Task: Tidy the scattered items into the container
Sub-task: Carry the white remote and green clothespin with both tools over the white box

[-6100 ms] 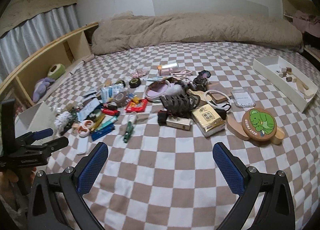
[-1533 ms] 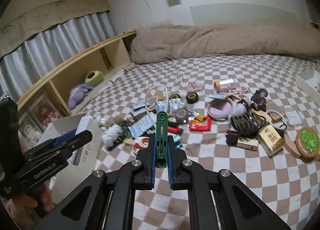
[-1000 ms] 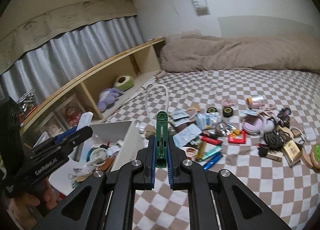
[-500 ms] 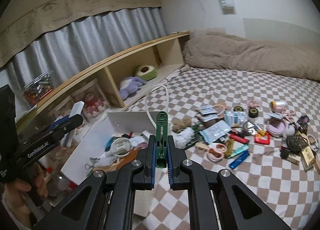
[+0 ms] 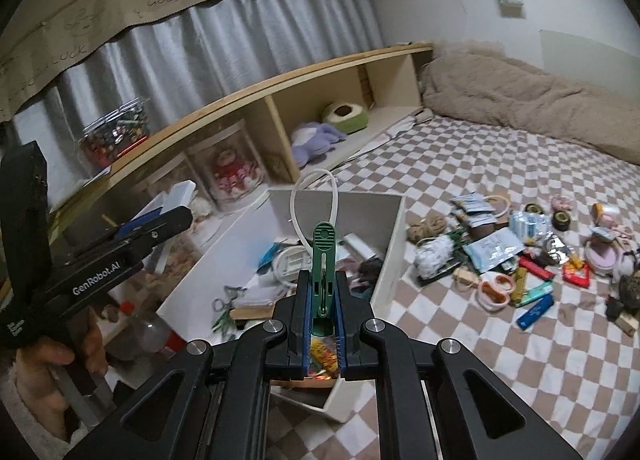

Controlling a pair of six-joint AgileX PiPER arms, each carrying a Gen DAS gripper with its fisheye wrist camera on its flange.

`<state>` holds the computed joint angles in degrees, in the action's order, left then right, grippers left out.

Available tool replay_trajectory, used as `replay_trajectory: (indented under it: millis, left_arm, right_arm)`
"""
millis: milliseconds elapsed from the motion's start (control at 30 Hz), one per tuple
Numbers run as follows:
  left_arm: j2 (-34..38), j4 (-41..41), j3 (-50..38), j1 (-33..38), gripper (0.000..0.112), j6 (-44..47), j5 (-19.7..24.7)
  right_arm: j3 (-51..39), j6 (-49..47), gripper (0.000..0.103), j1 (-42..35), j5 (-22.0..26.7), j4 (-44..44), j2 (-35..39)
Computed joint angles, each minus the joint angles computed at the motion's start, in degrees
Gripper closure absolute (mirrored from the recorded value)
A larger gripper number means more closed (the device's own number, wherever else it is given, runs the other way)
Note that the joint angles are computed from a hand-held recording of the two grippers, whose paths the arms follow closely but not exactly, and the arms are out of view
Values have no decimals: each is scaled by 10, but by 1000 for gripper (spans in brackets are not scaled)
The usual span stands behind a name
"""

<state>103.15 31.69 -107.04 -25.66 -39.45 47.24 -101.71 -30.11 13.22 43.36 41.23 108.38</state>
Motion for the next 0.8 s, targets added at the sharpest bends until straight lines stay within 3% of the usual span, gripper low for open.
replay_trajectory:
  millis: [800]
  left_arm:
    - [-16, -58, 116, 61, 73, 7, -39]
  right_arm:
    - [-78, 45, 93, 68, 51, -73, 92]
